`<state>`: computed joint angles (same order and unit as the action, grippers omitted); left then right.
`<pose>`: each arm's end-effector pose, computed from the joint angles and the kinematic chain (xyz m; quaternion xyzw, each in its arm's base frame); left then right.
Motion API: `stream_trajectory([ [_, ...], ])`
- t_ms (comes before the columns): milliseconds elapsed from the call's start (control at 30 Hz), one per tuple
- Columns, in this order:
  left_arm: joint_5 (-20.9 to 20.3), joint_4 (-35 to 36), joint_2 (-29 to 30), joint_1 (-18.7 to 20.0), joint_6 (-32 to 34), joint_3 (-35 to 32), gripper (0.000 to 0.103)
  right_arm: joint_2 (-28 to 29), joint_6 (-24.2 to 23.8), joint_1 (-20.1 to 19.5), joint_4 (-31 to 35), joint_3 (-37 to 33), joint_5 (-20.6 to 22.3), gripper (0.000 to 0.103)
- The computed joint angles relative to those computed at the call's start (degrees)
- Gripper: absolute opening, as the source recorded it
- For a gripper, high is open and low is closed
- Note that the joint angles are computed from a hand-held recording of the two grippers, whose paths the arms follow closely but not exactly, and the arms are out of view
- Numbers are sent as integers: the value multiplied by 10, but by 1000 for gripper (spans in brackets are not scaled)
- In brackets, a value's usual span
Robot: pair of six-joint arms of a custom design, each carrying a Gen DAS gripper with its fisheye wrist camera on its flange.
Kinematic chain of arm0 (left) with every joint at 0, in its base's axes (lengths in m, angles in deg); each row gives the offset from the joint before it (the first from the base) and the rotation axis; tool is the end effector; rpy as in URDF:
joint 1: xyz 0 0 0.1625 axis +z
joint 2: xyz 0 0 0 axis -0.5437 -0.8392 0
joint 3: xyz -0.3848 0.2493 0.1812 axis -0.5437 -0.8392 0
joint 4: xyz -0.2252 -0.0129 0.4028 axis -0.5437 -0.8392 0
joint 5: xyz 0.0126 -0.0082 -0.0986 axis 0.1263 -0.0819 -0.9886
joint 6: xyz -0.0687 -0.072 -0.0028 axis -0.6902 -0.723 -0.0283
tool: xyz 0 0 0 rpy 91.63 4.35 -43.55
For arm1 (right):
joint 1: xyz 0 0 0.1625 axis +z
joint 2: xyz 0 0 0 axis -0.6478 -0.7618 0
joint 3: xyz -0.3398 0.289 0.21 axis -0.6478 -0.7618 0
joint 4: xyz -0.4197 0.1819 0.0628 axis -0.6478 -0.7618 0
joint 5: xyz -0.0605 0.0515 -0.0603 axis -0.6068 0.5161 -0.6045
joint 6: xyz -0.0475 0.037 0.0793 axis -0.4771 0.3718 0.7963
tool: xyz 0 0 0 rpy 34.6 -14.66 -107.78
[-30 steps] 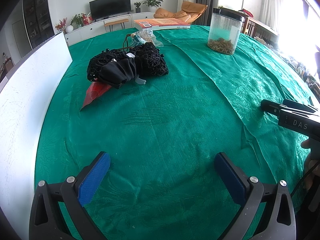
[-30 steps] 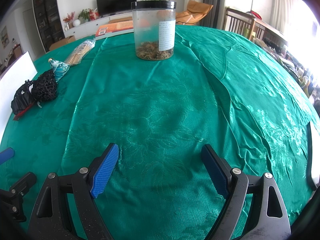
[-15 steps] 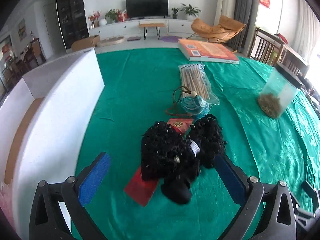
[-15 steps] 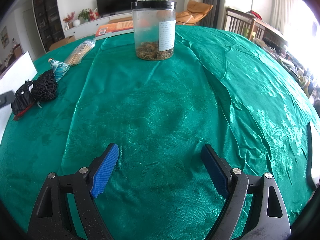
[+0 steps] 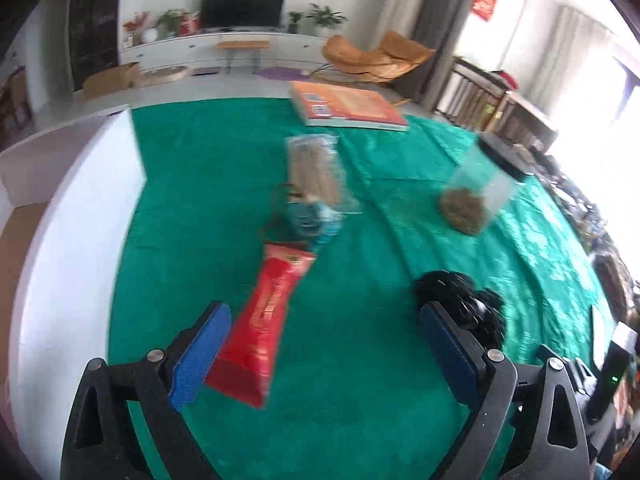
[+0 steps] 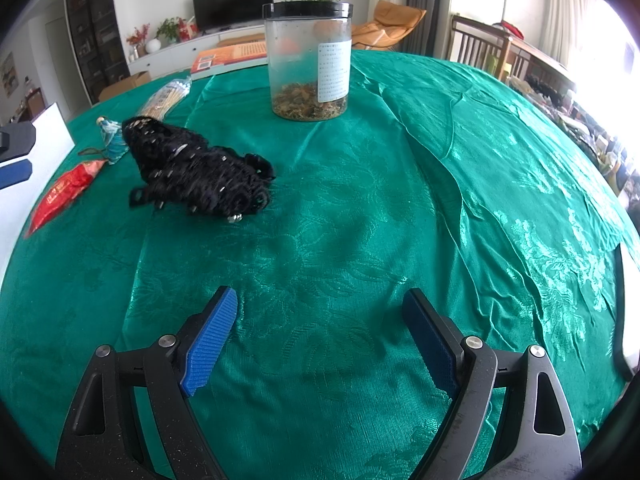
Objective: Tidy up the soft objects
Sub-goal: 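Move left tool down toward black mesh bag and red packet, then close left tool on red snack packet while right tool grasps black mesh bag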
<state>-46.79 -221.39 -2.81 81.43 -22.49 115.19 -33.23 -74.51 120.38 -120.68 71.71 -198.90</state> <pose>-0.4103 -0.7864 0.0047 0.0067 0.8880 -0.3443 0.3047 -0.0377 -0.7815 0.3640 0.2306 -0.8822 0.2508 0.3252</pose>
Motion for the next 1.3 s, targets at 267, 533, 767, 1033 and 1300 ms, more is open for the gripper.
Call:
stream_trajectory([
  [267,56,214,52,17,-23,-92,95,0,0,0,0,0,0,87],
  [533,52,191,61,28,-22,-95,42,0,0,0,0,0,0,88],
  [767,37,138,30,1,-65,-7,17,0,0,0,0,0,0,88],
  [1033,46,96,-1,-31,-126,88,73,0,0,0,0,0,0,88],
  [1300,67,78,14,-23,-110,83,102,0,1,0,0,0,0,88],
])
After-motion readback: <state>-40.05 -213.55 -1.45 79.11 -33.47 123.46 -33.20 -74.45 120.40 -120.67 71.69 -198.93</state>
